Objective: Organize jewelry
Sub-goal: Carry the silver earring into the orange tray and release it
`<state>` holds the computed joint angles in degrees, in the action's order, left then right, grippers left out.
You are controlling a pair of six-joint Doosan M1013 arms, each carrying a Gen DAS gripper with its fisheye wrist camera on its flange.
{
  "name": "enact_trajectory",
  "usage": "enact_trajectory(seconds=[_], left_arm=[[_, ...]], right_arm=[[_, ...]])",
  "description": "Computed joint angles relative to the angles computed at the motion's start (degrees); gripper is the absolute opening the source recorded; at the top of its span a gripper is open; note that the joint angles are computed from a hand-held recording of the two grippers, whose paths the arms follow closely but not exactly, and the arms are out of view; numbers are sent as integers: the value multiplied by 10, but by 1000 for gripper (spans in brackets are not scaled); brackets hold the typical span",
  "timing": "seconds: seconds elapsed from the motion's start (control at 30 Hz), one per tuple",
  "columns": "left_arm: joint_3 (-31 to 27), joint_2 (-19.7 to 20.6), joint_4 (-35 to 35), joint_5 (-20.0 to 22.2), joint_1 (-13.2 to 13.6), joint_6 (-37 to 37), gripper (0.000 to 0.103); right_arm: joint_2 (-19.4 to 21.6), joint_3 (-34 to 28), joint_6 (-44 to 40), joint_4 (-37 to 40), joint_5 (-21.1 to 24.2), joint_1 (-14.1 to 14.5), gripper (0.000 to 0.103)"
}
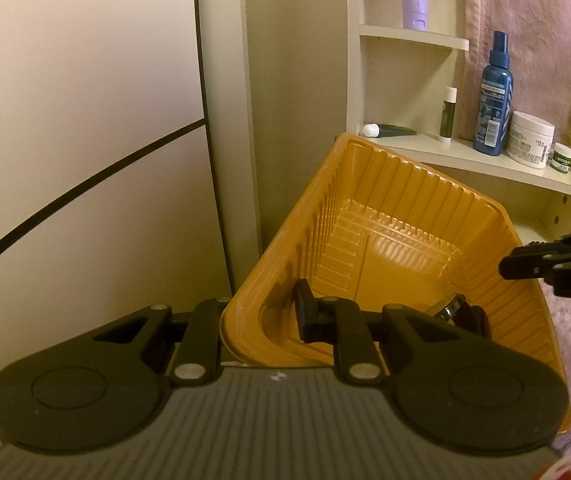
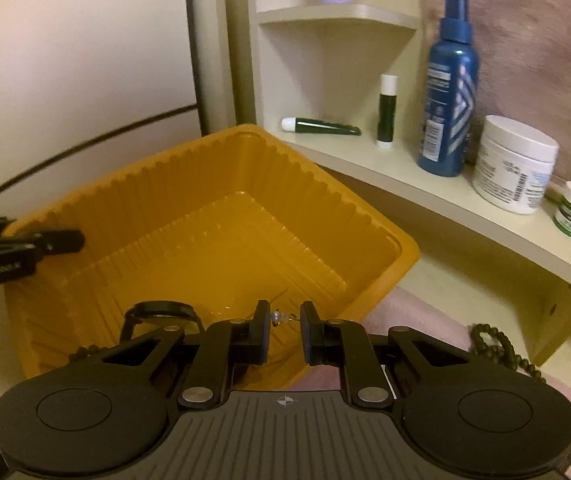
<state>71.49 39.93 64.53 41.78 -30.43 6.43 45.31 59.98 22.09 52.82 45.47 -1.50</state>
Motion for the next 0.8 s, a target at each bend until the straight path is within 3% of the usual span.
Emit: enact_trajectory(seconds=[0.1,0.3,0.6,0.8], left_arm=[[0,0,-1,1,0,1,17],[-1,0,-2,1,0,2,18],[-2,1,-3,2,0,4,18],[-2,1,-3,2,0,3,18]], right_arm=[[4,-8,17,-12,4,1,17],[6,-12,20,-8,14,2,33],[-7,9,11,16,-3,-1,40],[-25,35,29,53,-2,-17,41]])
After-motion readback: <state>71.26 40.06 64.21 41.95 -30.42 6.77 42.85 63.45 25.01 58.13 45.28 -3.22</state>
